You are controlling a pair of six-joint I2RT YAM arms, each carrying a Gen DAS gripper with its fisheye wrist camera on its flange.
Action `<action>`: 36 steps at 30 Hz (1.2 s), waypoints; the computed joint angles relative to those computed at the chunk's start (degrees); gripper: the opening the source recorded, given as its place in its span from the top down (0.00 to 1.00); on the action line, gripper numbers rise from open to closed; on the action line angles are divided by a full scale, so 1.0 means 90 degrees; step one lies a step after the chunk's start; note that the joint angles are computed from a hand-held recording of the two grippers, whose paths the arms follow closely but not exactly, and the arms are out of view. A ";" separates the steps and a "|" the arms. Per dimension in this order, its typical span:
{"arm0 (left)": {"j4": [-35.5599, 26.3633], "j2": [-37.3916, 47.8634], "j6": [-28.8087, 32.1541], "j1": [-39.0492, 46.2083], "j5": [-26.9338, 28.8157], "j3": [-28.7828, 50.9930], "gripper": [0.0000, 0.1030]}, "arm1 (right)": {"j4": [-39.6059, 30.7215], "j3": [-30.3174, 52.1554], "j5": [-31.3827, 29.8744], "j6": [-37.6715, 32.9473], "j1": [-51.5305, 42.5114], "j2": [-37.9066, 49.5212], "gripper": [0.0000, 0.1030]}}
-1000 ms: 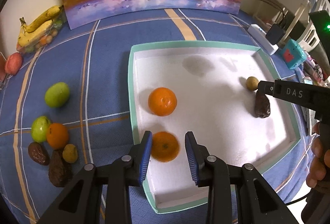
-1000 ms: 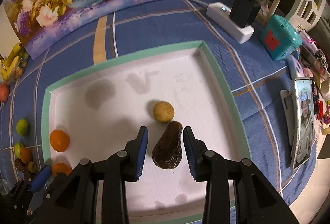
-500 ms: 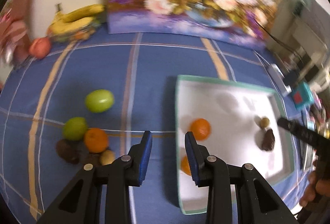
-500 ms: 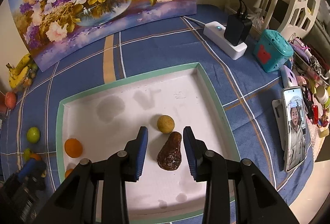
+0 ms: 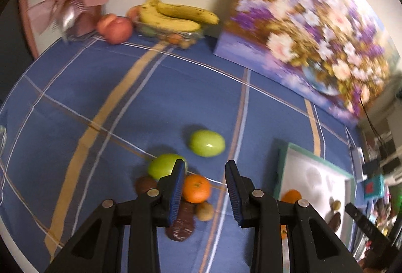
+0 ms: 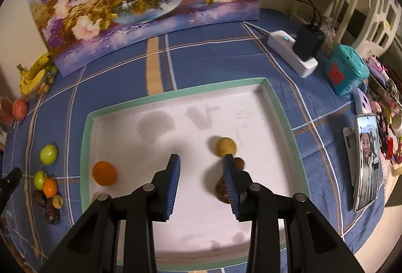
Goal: Organize fruits
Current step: 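Move both open tools back toward the remaining fruits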
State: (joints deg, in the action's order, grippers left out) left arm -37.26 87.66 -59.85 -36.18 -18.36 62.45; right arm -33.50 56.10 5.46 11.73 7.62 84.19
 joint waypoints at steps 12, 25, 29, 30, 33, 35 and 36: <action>-0.0072 -0.0440 -0.0181 0.0356 0.0003 -0.0423 0.63 | 0.0078 0.0044 0.0039 0.0031 0.0527 0.0100 0.65; -0.0533 0.0007 -0.0408 0.0336 -0.0272 -0.0226 0.00 | 0.0341 -0.0094 0.0142 -0.0078 0.0572 0.0141 0.19; -0.0612 0.0073 -0.0389 0.0309 -0.0391 -0.0198 0.00 | 0.0473 -0.0169 0.0150 -0.0137 0.0579 0.0121 0.16; -0.0628 0.0095 -0.0370 0.0288 -0.0420 -0.0181 0.00 | 0.0504 -0.0188 0.0128 -0.0122 0.0564 0.0118 0.11; -0.0644 0.0148 -0.0286 0.0237 -0.0485 -0.0129 0.00 | 0.0653 -0.0274 0.0126 -0.0088 0.0564 0.0072 0.06; -0.0657 0.0177 -0.0219 0.0220 -0.0509 -0.0093 0.00 | 0.0774 -0.0335 0.0209 -0.0114 0.0603 0.0029 0.06; -0.0655 0.0179 -0.0197 0.0220 -0.0515 -0.0091 0.00 | 0.0846 -0.0368 0.0284 -0.0130 0.0643 0.0007 0.06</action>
